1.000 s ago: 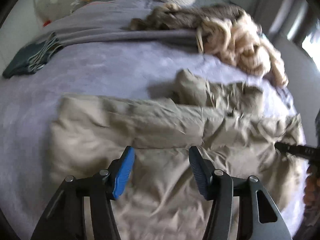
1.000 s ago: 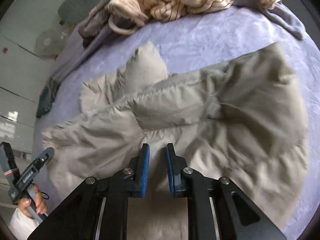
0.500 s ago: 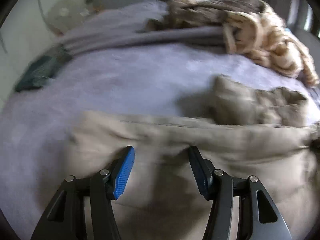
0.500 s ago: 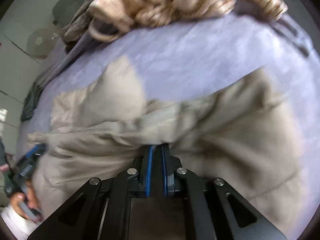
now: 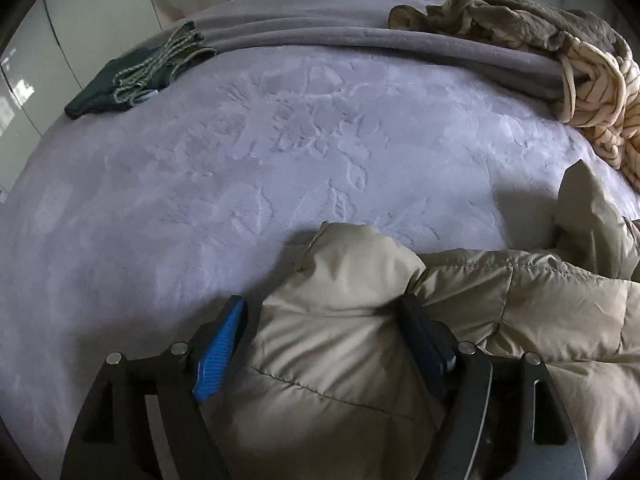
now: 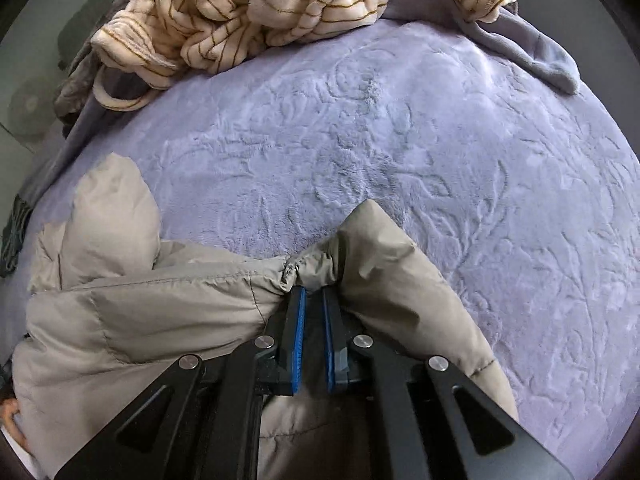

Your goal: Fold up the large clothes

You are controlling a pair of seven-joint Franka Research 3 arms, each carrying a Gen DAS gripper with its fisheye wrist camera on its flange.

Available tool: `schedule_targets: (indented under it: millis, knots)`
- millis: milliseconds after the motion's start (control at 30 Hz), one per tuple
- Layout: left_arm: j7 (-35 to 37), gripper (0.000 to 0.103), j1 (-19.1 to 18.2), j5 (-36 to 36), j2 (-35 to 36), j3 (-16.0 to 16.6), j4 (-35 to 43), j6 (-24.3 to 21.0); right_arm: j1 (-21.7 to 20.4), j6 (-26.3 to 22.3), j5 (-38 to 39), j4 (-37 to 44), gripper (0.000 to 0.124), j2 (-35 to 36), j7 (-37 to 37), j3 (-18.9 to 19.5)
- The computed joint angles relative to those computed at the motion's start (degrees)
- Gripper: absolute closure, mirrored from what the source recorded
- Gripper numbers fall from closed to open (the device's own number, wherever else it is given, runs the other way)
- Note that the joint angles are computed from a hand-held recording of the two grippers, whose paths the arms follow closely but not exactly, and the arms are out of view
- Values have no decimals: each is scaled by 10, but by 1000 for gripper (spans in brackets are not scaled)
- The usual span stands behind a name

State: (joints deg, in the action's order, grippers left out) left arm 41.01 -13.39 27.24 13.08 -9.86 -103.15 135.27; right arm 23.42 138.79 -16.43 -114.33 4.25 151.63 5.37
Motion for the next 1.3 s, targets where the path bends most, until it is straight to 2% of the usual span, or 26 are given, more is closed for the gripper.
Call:
schedule_targets:
  millis: [100,200,233,267,500,767,800,833,867,1100,1167,1300]
  knots:
    - [15,24,-2,-6,-20,-4,2,-29,1,-28,9,15,109,-6,-1,3]
    - [42,24,-2,-6,-51,-10,-13,-43,2,-26,13,-8,91,-46,5,10]
    - [54,24,-1,-10,-62,-13,-19,-46,1,-19,19,-17,80,-58,5,14]
    - [64,24,-1,-15,-72,-16,-24,-50,1,-16,22,-26,78,-71,9,19]
    - [109,24,-6,-84,-146,-32,-73,-73,0,-10,78,-79,74,-141,17,53]
    - [117,24,-26,-116,-204,-50,-112,-102,13,-18,142,-135,66,-207,29,88]
    - [116,19,-29,-122,-210,-51,-116,-106,15,-18,151,-141,65,-214,31,91]
    - [113,2,-31,-125,-214,-52,-118,-109,15,-18,156,-146,62,-220,33,93]
    - [104,0,-33,-123,-221,-54,-122,-112,17,-19,163,-155,59,-230,38,97]
    - [86,0,-49,-136,-252,-62,-139,-135,21,-21,197,-194,56,-275,51,110]
    - [80,0,-53,-136,-258,-66,-141,-145,23,-17,208,-206,49,-288,54,112]
    - [69,0,-62,-151,-274,-68,-150,-153,28,-6,232,-227,43,-308,56,115]
